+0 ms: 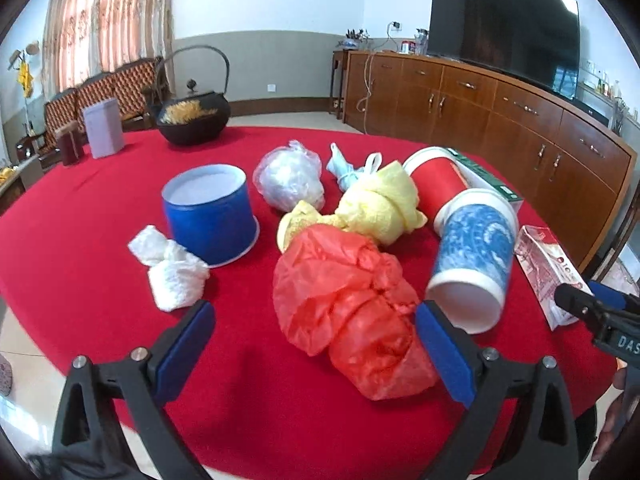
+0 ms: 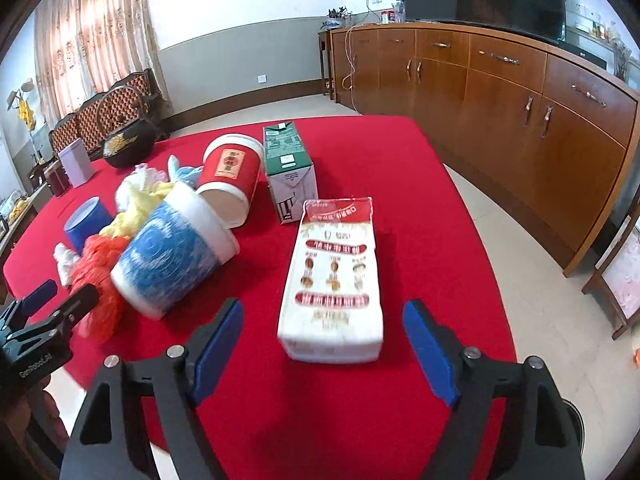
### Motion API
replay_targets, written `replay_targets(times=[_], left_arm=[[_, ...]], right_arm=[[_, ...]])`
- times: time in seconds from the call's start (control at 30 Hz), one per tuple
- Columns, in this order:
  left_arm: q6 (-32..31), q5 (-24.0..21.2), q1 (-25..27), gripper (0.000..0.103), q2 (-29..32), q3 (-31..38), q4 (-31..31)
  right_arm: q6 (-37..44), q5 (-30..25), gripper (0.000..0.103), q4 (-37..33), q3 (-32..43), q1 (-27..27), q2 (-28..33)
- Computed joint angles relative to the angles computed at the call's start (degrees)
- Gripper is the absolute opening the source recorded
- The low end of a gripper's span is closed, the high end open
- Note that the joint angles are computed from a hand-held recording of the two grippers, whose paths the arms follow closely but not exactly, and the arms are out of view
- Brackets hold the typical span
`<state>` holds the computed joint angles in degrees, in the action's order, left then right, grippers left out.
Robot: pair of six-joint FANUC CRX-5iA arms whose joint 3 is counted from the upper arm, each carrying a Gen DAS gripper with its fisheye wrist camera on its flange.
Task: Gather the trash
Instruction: 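Grasp the red plastic bag with the left tool while the right grasps the white snack bag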
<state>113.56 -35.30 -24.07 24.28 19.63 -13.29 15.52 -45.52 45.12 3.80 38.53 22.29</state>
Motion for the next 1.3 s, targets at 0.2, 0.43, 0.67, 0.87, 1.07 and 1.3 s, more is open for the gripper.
replay_targets(times=[0.2,0.43,0.67,0.87,1.07,1.3], left_arm=[[-6.7,2.1,1.2,0.091,1.2,-1.1,8.2],[-14.6,6.5,1.7,0.037,0.3,-5.2,17.6],[-9.4,9.1,1.1,0.034,-3.9,-8.4,12.5],[-7.8,8.8,0.4,0.034,-6.8,-10.1,9.7],[-9.2,8.7,-1.2,0.034,-9.2,-12.0,9.3],[-14.5,9.4,-3.3,0.034,-11.0,-14.7,13.8]], right_arm=[[2.8,0.5,0.062,-3.5,2.2,-0.9,1.8],[-2.1,2.9,0.055,0.5,-1.8,-1.0,-0.2],[-6.4,4.8,0.053,6.1,-6.5,-0.5,-3.6],[-10.9,4.7,0.052,10.8,-10.9,0.5,-7.7],[-14.8,1.5,0.052,14.8,-16.0,2.7,-12.6],[-20.0,-4.8,0.052,17.5,-23.3,6.3,-20.1]])
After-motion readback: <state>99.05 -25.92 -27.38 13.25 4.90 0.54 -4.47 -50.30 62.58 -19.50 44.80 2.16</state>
